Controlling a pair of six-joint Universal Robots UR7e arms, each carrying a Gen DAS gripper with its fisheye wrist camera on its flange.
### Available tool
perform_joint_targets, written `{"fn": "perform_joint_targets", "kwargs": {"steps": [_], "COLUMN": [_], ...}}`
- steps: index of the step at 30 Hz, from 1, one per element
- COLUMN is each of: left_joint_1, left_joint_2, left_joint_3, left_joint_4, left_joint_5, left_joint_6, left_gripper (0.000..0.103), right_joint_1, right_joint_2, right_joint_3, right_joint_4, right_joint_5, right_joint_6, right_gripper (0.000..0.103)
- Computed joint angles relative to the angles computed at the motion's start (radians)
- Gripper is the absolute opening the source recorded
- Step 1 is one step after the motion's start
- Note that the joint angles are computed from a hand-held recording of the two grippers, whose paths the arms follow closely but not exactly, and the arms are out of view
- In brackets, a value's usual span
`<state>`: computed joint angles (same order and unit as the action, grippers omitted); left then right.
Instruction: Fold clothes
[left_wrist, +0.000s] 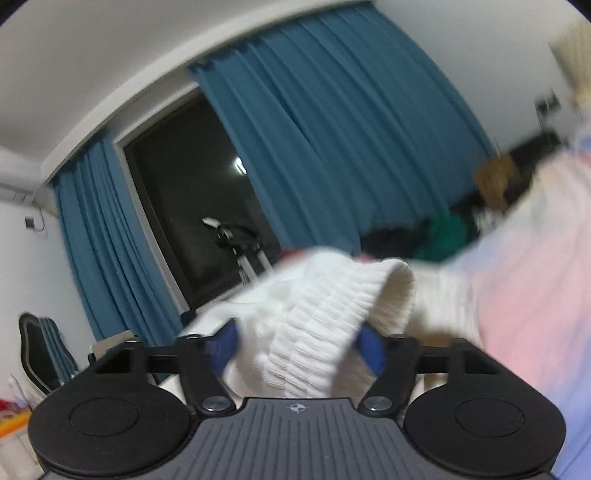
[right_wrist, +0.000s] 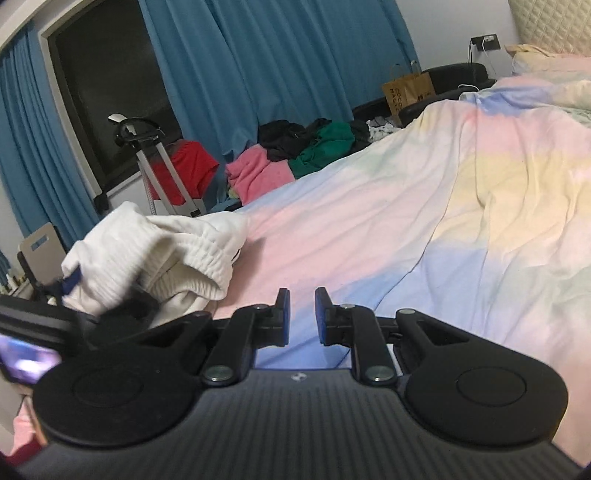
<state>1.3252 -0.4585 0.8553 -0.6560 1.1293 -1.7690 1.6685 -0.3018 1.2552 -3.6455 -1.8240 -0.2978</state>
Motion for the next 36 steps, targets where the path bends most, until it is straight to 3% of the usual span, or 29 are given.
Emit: {"fn": "perform_joint_targets", "kwargs": {"steps": [1, 2, 8, 12, 16, 20, 25, 27, 30, 34, 36], "left_joint_1": [-0.003, -0.007, -0.040, -0.086, -0.134, -0.147, -0.080, -0.049, -0.020, -0.013, -0.011], "left_joint_2": [-0.016, -0.030, -0.162, -0.357, -0.560, -0.712, -0.735, -0.723, -0.688, -0.697, -0.678], "left_joint_3": [0.009, 0.018, 0.137, 0.379, 0.582, 0.692, 0.628, 0.588, 0.516, 0.495, 0.454], "left_joint_4": [0.015, 0.018, 0.063, 0.031, 0.087, 0.181, 0.417, 0.496, 0.623, 0.748, 0.787], "left_joint_5": [0.004, 0.000, -0.037, -0.053, -0.110, -0.199, -0.340, -0.380, -0.443, -0.450, -0.444], "left_joint_6": [-0.032, -0.046, -0.217, -0.321, -0.497, -0.650, -0.818, -0.885, -0.967, -1.078, -1.050], "left_gripper": [0.038, 0.014, 0.010, 0.009, 0.008, 0.008, 0.008, 0.008, 0.009, 0.021, 0.030], "right_joint_1": [0.000, 0.000, 0.006, 0.008, 0.011, 0.019, 0.039, 0.059, 0.076, 0.087, 0.089], "right_joint_2": [-0.001, -0.002, -0.009, -0.022, -0.046, -0.076, -0.101, -0.088, -0.073, -0.038, -0.009], "right_joint_3": [0.003, 0.007, 0.036, 0.069, 0.121, 0.186, 0.246, 0.245, 0.224, 0.176, 0.147], "right_joint_4": [-0.004, -0.011, -0.047, -0.051, -0.044, -0.019, 0.083, 0.101, 0.172, 0.235, 0.238], "right_joint_5": [0.004, 0.008, 0.041, 0.091, 0.176, 0.242, 0.267, 0.221, 0.161, 0.095, 0.069], "right_joint_6": [0.000, -0.004, -0.044, -0.073, -0.122, -0.165, -0.200, -0.271, -0.300, -0.333, -0.368], "right_gripper": [0.018, 0.018, 0.018, 0.018, 0.018, 0.018, 0.018, 0.018, 0.023, 0.053, 0.056]}}
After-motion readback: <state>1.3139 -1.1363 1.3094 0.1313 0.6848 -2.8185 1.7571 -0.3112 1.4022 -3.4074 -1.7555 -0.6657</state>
